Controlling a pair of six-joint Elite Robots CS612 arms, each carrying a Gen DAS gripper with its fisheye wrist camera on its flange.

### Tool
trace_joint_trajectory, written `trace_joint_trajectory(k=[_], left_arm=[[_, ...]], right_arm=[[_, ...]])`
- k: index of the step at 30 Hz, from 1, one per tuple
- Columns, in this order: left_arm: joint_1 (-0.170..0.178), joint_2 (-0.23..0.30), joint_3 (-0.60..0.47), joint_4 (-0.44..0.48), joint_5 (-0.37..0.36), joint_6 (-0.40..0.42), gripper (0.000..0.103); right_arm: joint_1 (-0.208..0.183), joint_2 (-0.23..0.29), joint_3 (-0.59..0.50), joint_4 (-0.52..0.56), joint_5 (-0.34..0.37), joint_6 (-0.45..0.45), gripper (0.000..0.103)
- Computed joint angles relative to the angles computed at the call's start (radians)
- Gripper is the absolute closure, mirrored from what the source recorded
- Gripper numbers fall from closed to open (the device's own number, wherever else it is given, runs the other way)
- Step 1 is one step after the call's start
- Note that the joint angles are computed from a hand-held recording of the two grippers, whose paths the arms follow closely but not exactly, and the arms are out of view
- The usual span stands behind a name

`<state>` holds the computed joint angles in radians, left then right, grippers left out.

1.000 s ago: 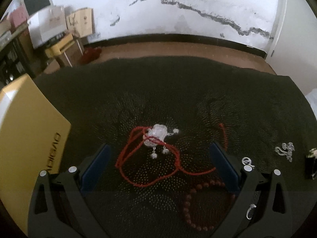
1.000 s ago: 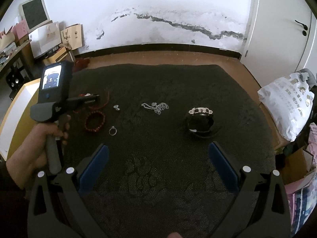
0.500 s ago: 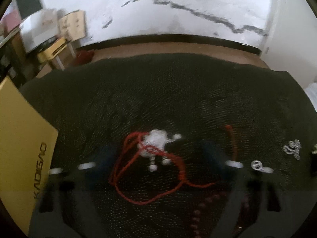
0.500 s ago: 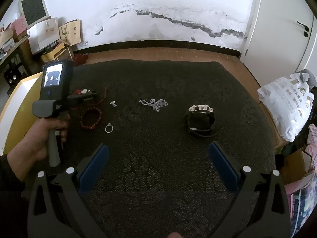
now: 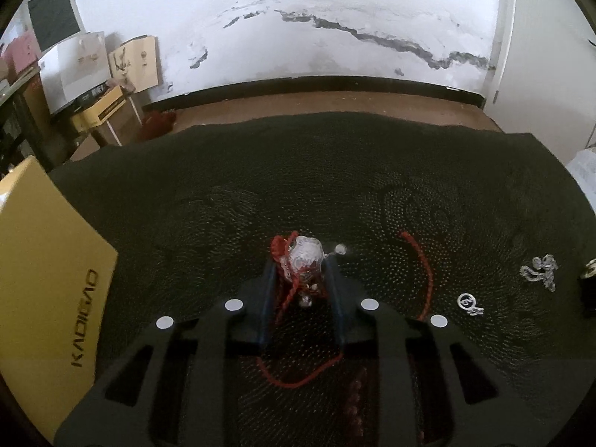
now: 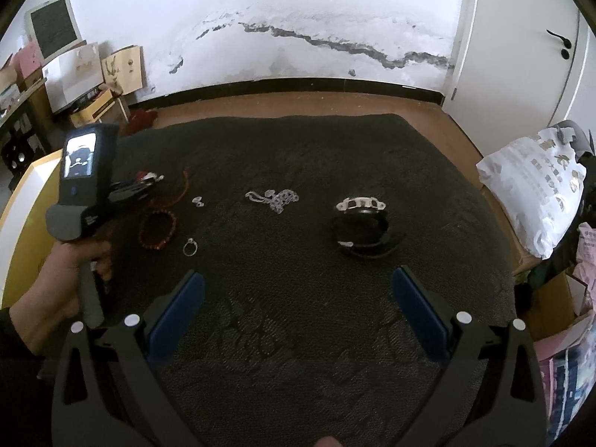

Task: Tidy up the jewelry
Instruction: 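Close the left tool on the red necklace while the right tool grasps the black watch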

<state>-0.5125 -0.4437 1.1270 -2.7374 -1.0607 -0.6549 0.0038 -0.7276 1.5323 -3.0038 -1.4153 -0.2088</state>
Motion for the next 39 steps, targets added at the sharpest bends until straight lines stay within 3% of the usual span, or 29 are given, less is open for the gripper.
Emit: trace_joint_trajectory(k=[1, 7, 18, 29, 31, 36, 37, 38, 39], left_arm=[[-0.001, -0.007, 0.007, -0.005, 0.003, 0.008, 0.094], [-0.016, -0.086, 0.087, -0.069, 0.024, 0.050, 0.095], [-0.033, -0.234, 0.273, -0.160, 0.013, 0.020, 0.095], [-0.038, -0.276, 0.326, -0.191, -0.013, 0.039, 0.095], [-0.038, -0.284, 0.334, -0.201, -0.005, 0.042, 0.095], [-0.036, -0.307, 0.357, -0.215, 0.014, 0.044, 0.095], [-0.036, -0.310, 0.359, -0.213, 0.015, 0.041, 0.095], [-0.037, -0.313, 0.361, -0.207, 0.015, 0.038, 0.095], [-0.036, -0.315, 0.362, -0.204, 0.014, 0.036, 0.095]], right_arm=[[-0.003, 0.001, -0.002, 0.000, 0.007, 0.002, 0.006], [-0.016, 0.018, -0.022, 0.001, 0.003, 0.002, 0.006], [-0.034, 0.049, -0.051, 0.016, -0.002, 0.012, 0.006], [-0.040, 0.177, -0.229, 0.256, -0.074, 0.056, 0.005], [-0.035, 0.198, -0.249, 0.205, -0.095, 0.034, 0.005], [-0.039, 0.232, -0.316, 0.228, -0.065, 0.032, 0.006], [-0.041, 0.235, -0.323, 0.230, -0.062, 0.031, 0.015], [-0.043, 0.235, -0.324, 0.221, -0.054, 0.028, 0.036], [-0.044, 0.233, -0.323, 0.211, -0.051, 0.029, 0.040]])
